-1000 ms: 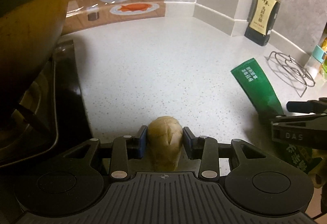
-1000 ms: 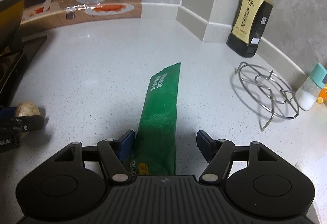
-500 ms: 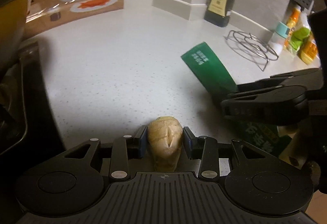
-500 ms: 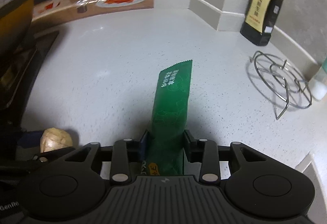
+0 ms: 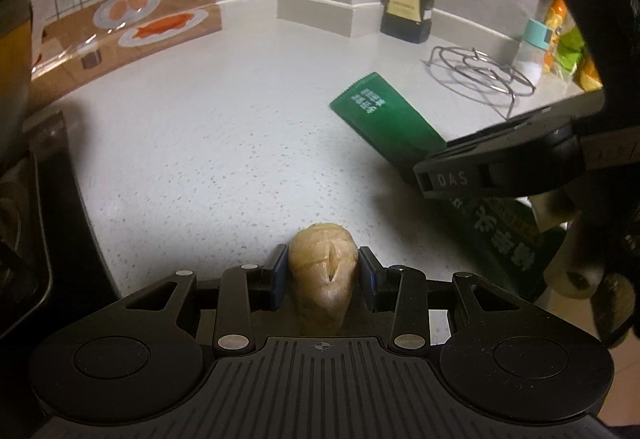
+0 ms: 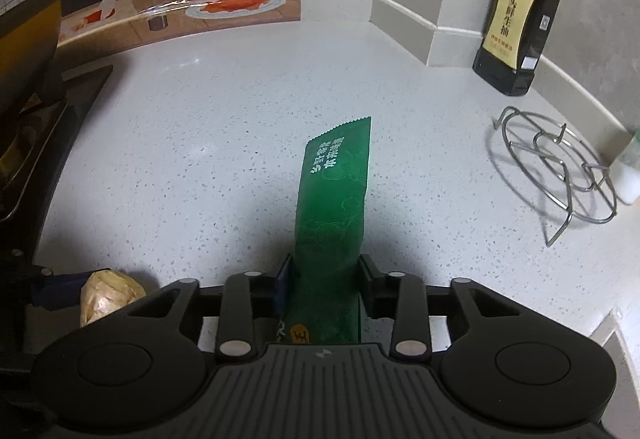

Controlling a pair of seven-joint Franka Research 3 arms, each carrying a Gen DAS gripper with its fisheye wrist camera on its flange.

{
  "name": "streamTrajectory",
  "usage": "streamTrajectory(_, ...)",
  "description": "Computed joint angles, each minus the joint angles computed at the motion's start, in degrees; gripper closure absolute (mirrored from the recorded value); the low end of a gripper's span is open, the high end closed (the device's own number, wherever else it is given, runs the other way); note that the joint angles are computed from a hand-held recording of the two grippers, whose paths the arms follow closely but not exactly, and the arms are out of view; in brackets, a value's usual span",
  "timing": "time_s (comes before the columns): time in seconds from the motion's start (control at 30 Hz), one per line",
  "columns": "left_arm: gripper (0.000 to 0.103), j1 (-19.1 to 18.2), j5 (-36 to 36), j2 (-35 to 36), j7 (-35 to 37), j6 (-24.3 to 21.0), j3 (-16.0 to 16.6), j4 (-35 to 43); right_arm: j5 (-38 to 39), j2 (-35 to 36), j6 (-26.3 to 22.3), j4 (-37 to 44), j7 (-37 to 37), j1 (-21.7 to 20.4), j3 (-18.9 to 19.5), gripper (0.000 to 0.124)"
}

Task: Collect trash
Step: 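Carry the ginger with the left tool while the right tool carries the bag to the bin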

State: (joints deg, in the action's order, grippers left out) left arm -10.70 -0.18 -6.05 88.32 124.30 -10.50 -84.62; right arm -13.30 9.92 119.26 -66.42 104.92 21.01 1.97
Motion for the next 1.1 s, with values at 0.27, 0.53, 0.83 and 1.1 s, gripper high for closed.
streamTrajectory(0.27, 0.062, 0.74, -8.2, -1.06, -2.42, 1.93, 1.93, -1.71, 7.55, -6.48, 4.02, -6.87, -0.53, -2.12, 0.93, 0.105)
streamTrajectory(0.53, 0.063, 1.37, -15.88, -1.53, -2.87, 1.03, 3.23, 0.4, 9.5, -14.16, 10.02, -14.02, 1.07, -4.69, 1.99, 0.106)
streamTrajectory(0.83, 0.062, -1.89, -19.97, 4.7, 4.64, -5.92, -0.7, 11.82, 4.52, -27.07, 14.3, -28.43, 7.07, -11.23, 3.66, 0.106)
streamTrajectory(1.1, 0.062, -5.34, -20.4, 9.79, 7.71, -14.76, -4.97, 15.34, 4.67, -41.59, 10.83, -45.88, 15.28, -19.46, 4.57, 0.106)
